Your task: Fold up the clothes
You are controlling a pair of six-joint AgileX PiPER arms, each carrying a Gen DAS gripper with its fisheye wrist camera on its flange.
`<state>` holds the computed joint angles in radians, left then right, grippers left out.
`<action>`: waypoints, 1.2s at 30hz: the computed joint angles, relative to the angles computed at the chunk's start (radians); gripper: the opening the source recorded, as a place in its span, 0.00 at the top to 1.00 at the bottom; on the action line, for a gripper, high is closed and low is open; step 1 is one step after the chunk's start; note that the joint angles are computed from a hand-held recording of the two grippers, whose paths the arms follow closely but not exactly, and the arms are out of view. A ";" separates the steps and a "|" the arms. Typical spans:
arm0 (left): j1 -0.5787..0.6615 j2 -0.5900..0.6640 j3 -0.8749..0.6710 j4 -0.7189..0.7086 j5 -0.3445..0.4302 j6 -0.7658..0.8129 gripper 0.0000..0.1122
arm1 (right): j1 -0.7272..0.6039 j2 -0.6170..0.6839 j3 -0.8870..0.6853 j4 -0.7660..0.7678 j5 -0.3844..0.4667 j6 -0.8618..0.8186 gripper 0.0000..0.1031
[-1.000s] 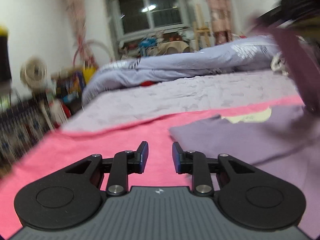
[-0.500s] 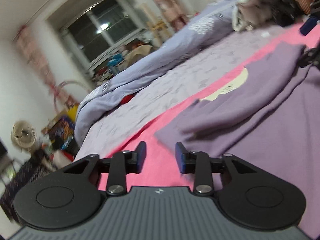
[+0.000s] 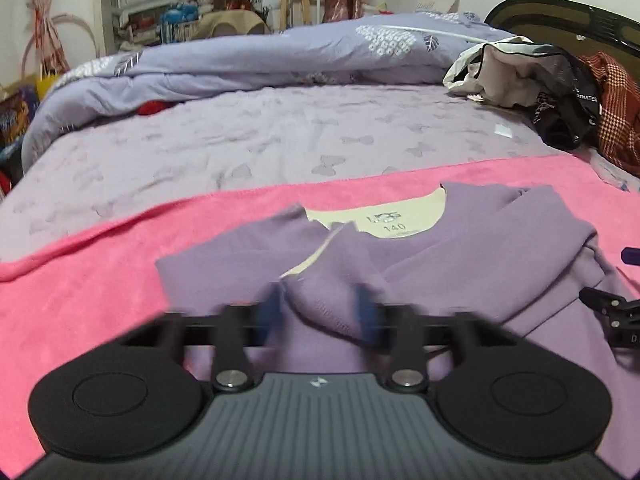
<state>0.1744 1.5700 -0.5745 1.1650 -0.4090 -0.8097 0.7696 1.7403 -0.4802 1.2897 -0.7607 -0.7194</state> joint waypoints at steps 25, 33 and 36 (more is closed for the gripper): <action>0.214 0.026 -0.022 0.292 -0.381 -0.360 1.00 | -0.025 -0.044 0.046 -0.043 0.026 0.039 0.10; 0.553 0.016 0.080 0.207 -0.803 -0.375 1.00 | -0.038 -0.043 0.046 -0.052 0.031 0.041 0.09; 0.604 -0.008 0.114 0.178 -0.693 -0.359 1.00 | -0.041 -0.044 0.047 -0.057 0.031 0.043 0.09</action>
<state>0.7786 1.5615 -0.4603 1.3428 -1.1015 -1.1690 0.7288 1.6966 -0.4335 1.2330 -0.7299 -0.6765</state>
